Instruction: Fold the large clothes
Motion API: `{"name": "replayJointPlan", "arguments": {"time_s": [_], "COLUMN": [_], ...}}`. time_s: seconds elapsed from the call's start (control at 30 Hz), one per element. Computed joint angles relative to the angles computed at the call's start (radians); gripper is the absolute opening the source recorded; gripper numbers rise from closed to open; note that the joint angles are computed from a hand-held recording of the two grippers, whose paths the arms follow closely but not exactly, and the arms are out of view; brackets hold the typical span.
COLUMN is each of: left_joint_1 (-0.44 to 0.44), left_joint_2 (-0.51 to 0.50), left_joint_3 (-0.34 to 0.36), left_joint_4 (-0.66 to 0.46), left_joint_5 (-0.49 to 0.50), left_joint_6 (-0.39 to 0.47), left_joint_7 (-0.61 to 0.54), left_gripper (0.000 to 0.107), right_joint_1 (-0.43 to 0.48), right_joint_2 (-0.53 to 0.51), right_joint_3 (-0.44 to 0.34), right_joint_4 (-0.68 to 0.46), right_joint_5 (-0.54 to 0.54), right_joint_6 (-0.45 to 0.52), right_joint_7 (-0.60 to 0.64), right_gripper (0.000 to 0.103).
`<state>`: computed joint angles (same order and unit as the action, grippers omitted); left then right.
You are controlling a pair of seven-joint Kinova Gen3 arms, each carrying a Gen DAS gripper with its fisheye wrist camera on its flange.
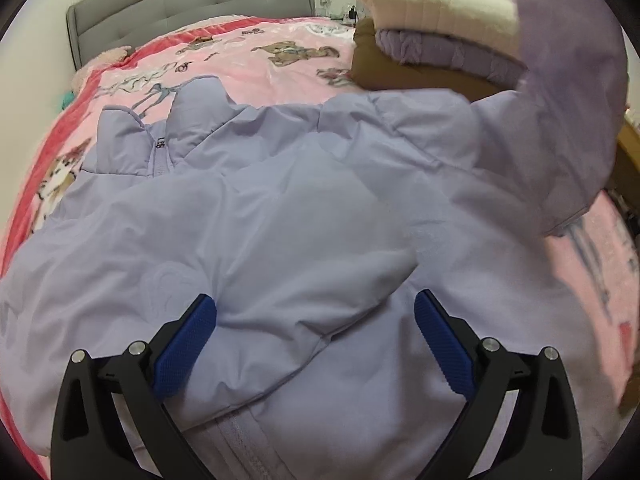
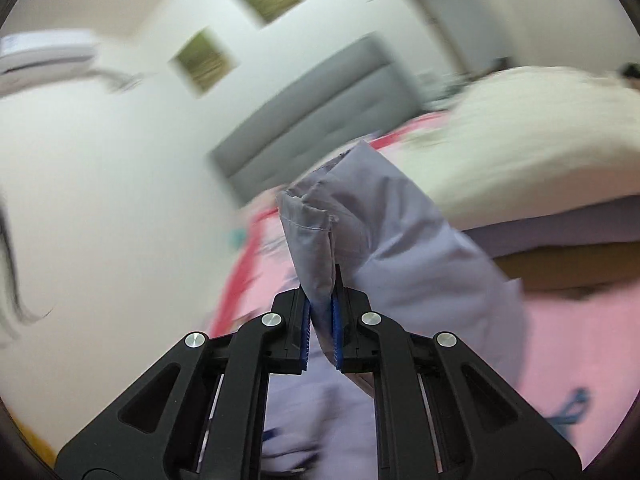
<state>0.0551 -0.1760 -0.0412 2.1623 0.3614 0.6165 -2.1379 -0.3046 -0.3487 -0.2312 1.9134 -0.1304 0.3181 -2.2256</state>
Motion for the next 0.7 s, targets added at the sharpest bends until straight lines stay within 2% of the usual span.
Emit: {"name": "replayJointPlan", "arguments": {"time_s": [0.13,0.2,0.27,0.33,0.43,0.47,0.53,0.63,0.7], "left_joint_1": [0.013,-0.043,-0.127,-0.172,-0.249,-0.273,-0.315,-0.367,-0.397], "left_joint_2": [-0.064,-0.083,-0.111,-0.135,-0.156,-0.159,-0.158,-0.15,-0.133], "left_joint_3": [-0.185,-0.222,-0.231,-0.251,-0.33,-0.372,-0.416,-0.477,-0.526], "left_joint_4": [-0.025,-0.025,-0.021,-0.02,-0.037,-0.046,-0.065,-0.086,-0.102], "left_joint_5": [0.163,0.204,0.201,0.174,0.149,0.145,0.123,0.092,0.103], "left_joint_6": [0.158,0.224,0.284,0.312,0.397,0.432,0.472,0.514,0.549], "left_joint_7": [-0.128,-0.184,-0.203,-0.191,-0.191,-0.21,-0.251,-0.344,-0.405], "left_gripper": [0.098,0.098,0.098,0.098,0.097,0.097,0.097,0.098,0.097], "right_joint_1": [-0.185,-0.246,-0.272,-0.302,-0.398,-0.442,-0.478,-0.43,-0.458], "right_joint_2": [0.122,0.182,0.242,0.317,0.384,0.407,0.456,0.539,0.605], "right_joint_3": [0.012,0.009,-0.017,-0.056,-0.039,-0.015,-0.021,-0.101,-0.102], "right_joint_4": [-0.101,-0.15,-0.205,-0.263,-0.302,-0.322,-0.348,-0.404,-0.461], "right_joint_5": [-0.042,-0.057,-0.056,-0.015,0.107,0.148,0.209,0.18,0.145], "right_joint_6": [-0.013,-0.008,0.014,0.03,0.017,0.023,0.047,0.098,0.163], "right_joint_7": [0.131,0.182,0.217,0.202,0.146,0.118,0.087,0.146,0.209], "right_gripper": [0.008,0.008,0.008,0.008,0.008,0.008,0.008,0.009,0.009]}}
